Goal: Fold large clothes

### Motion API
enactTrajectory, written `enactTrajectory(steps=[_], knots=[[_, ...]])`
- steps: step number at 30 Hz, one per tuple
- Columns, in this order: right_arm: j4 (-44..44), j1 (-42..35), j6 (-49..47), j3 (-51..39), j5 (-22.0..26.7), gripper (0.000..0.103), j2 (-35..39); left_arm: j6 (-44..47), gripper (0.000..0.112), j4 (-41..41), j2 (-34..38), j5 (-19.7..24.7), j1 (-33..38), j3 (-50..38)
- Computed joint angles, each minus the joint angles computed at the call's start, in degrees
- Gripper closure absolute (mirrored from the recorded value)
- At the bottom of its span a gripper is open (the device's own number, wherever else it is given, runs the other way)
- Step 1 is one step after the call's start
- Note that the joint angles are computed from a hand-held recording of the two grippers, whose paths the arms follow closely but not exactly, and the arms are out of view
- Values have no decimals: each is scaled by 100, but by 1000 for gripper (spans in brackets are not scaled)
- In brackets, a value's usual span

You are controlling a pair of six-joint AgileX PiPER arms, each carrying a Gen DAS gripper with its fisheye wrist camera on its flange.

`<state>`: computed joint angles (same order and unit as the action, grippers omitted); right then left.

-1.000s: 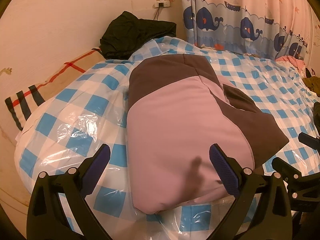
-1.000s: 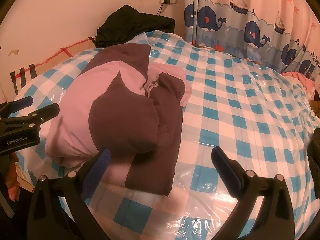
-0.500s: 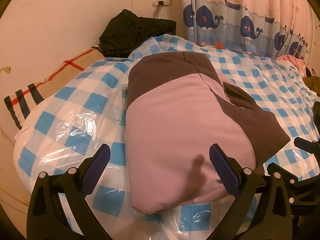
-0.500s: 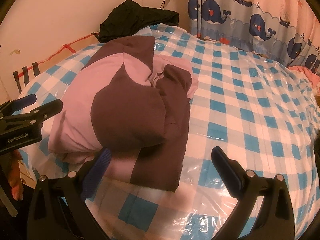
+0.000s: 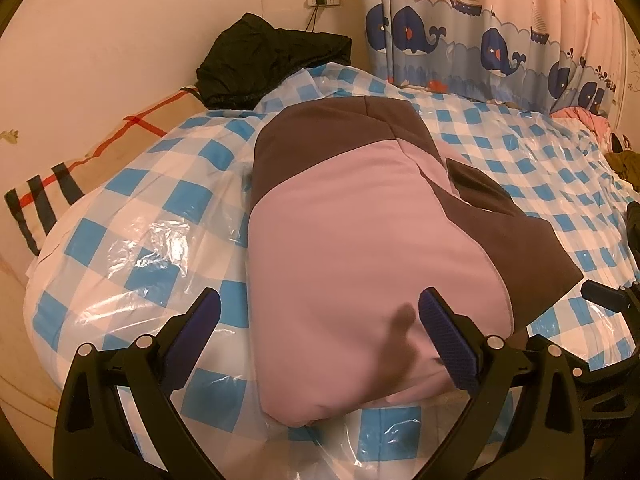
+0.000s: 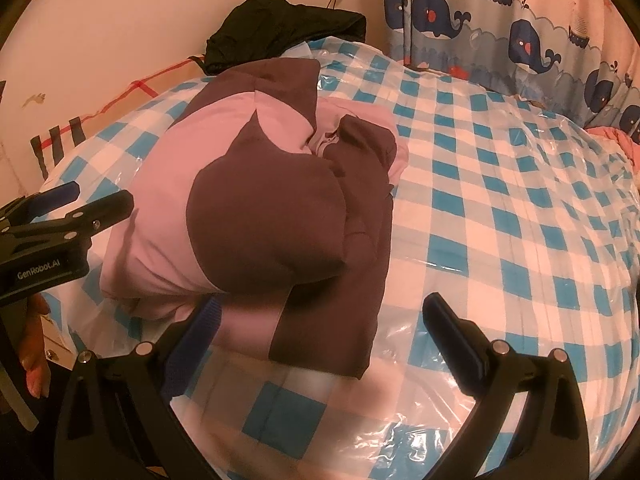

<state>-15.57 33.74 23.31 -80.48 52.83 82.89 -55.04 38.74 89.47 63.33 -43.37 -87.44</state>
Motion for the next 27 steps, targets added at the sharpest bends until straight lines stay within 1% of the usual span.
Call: enactTrajectory(steps=[18, 27], knots=[[-47, 74, 78, 9, 4, 6, 28, 13, 17, -36, 11, 19, 9, -20], [-15, 74, 15, 87, -58, 6, 24, 89, 17, -179, -5, -131, 156, 99]])
